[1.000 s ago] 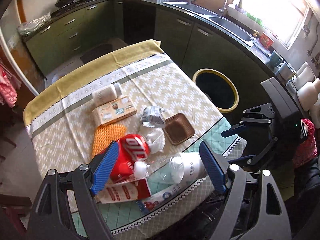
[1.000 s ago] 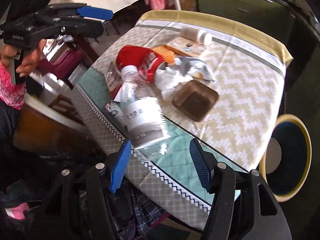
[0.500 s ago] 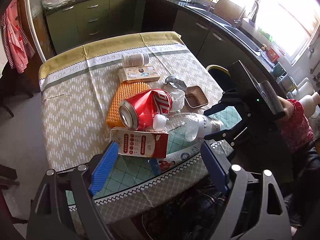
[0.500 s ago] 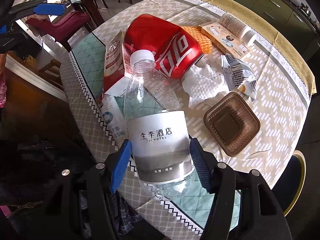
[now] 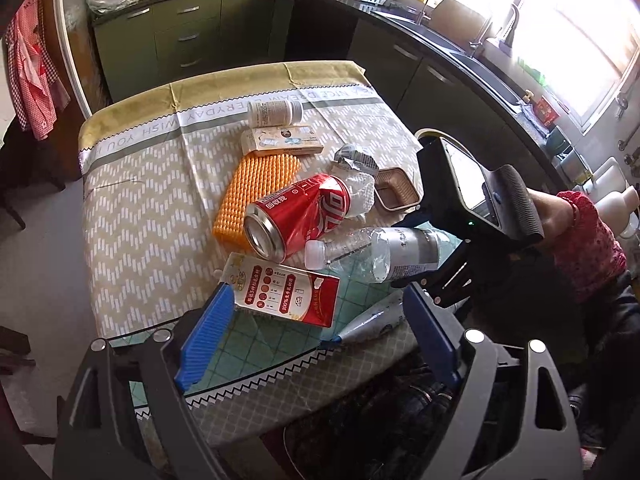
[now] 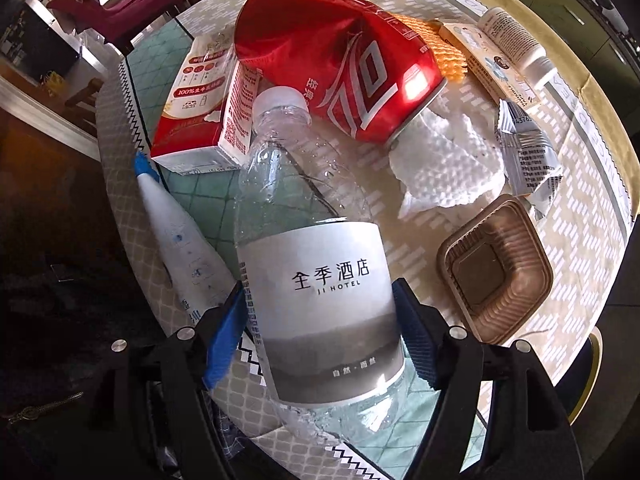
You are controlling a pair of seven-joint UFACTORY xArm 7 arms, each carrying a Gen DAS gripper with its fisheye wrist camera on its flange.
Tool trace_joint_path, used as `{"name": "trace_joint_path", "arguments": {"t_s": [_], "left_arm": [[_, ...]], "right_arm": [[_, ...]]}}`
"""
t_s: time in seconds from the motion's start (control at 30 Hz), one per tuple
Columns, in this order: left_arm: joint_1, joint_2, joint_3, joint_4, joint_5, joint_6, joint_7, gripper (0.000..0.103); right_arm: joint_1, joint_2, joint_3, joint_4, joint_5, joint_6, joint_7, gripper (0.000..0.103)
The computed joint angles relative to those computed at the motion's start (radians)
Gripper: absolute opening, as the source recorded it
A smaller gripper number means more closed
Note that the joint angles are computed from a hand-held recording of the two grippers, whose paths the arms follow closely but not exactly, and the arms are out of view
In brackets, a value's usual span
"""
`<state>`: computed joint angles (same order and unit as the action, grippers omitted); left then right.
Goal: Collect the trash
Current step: 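Grasp the clear water bottle with the right gripper and lift it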
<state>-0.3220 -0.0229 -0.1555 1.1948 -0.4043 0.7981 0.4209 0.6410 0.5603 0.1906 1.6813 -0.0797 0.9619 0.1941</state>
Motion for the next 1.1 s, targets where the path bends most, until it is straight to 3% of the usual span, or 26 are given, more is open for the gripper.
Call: {"name": "trace_joint_path", "arguments": {"t_s": [0.23, 0.4, 0.6, 0.67, 0.8, 0.93, 1.0, 1.1], "left_arm": [[-0.012, 0.023, -0.013, 0.002, 0.019, 0.026, 0.04, 0.082], [-0.035, 0.028, -0.031, -0.013, 0.055, 0.021, 0.143, 0.082], [-0.063, 0.077, -0.044, -0.009, 0.201, -0.023, 0.171, 0.083], [-0.063, 0.116, -0.043, 0.028, 0.231, 0.003, 0.178, 0.083], [-0.057, 0.257, -0.017, 0.201, 0.259, 0.163, -0.051, 0.082], [-0.057, 0.279, -0.02, 0.219, 0.259, 0.17, -0.167, 0.083], [-0.051, 0.292, -0.017, 0.235, 0.216, 0.203, -0.282, 0.089], [-0.043, 0.304, -0.015, 0.24, 0.159, 0.243, -0.443, 0.089]], "right_arm": [[-0.016, -0.099, 0.014, -0.128, 0.026, -0.113, 0.033, 0.066], [-0.056, -0.21, 0.031, -0.246, 0.085, -0.2, 0.054, 0.066], [-0.08, -0.315, 0.035, -0.36, 0.097, -0.256, 0.112, 0.066], [-0.087, -0.334, 0.037, -0.379, 0.095, -0.257, 0.122, 0.066], [-0.105, -0.375, 0.043, -0.437, 0.112, -0.281, 0.126, 0.066], [-0.119, -0.404, 0.048, -0.487, 0.127, -0.31, 0.118, 0.066], [-0.124, -0.407, 0.049, -0.493, 0.135, -0.315, 0.111, 0.066], [-0.128, -0.407, 0.049, -0.496, 0.131, -0.318, 0.105, 0.066]]}}
